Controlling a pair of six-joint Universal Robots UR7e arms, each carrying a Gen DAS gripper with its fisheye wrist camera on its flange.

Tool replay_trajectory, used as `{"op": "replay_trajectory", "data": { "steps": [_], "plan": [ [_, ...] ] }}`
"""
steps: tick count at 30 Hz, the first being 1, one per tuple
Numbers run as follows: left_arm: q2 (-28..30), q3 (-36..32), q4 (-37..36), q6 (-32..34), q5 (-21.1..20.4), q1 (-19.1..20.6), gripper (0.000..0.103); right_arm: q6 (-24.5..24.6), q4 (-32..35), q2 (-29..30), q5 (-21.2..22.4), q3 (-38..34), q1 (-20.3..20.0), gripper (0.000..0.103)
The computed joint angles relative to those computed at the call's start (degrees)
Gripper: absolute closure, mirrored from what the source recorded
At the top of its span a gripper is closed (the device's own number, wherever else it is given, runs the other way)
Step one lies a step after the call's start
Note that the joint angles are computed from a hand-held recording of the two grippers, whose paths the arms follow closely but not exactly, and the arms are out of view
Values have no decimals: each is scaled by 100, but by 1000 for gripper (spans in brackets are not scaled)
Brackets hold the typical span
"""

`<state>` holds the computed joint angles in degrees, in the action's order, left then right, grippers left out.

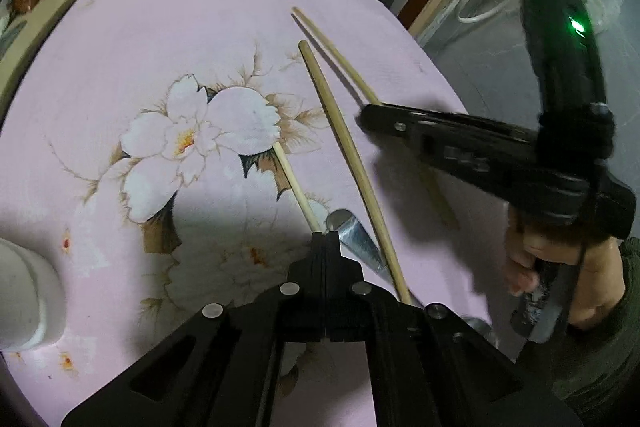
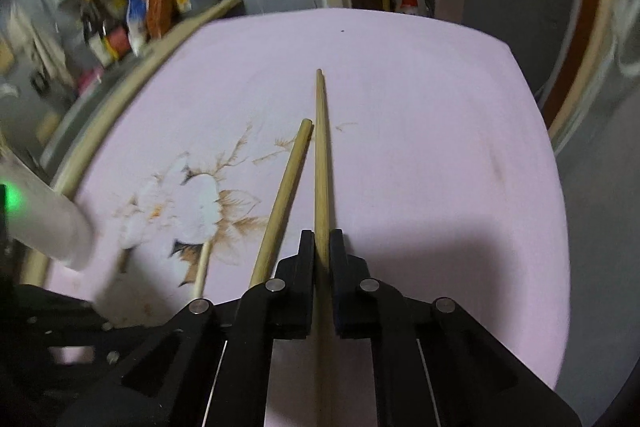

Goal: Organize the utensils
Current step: 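Close the right tool around one wooden chopstick, then grasp another wooden chopstick with the left tool while the right tool holds its chopstick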

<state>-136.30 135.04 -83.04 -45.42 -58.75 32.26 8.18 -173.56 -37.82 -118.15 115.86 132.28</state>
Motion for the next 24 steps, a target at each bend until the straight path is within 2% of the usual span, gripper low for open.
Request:
{"op": "replay_trajectory", "data": {
  "steps": [6,8,9,12,15,17,21,24],
  "plan": [
    [-477,56,227,-62,-193,-176,103,105,-1243,-289,382,755,206,98],
    [-542,91,-54,211,-404,-31,103,56,-1494,-271,295,869,344,98],
    [-540,102,-190,310,-452,32,103,20,-1474,-266,168,879,433,98],
    [-728,89,-171,194,-427,-141,103,-38,-1189,-255,-275,861,608,98],
    [-560,85,-194,183,-491,-106,103,-82,-951,-339,-590,944,640,98],
    [-355,113,-262,219,-534,0,103,-92,-874,-388,-605,987,576,98],
    [-182,25,-14,95,-437,-155,102,-39,-630,-486,-584,1057,483,98],
    [117,30,-332,178,-488,25,93,-45,-484,-558,-429,1068,388,97]
  ]
}}
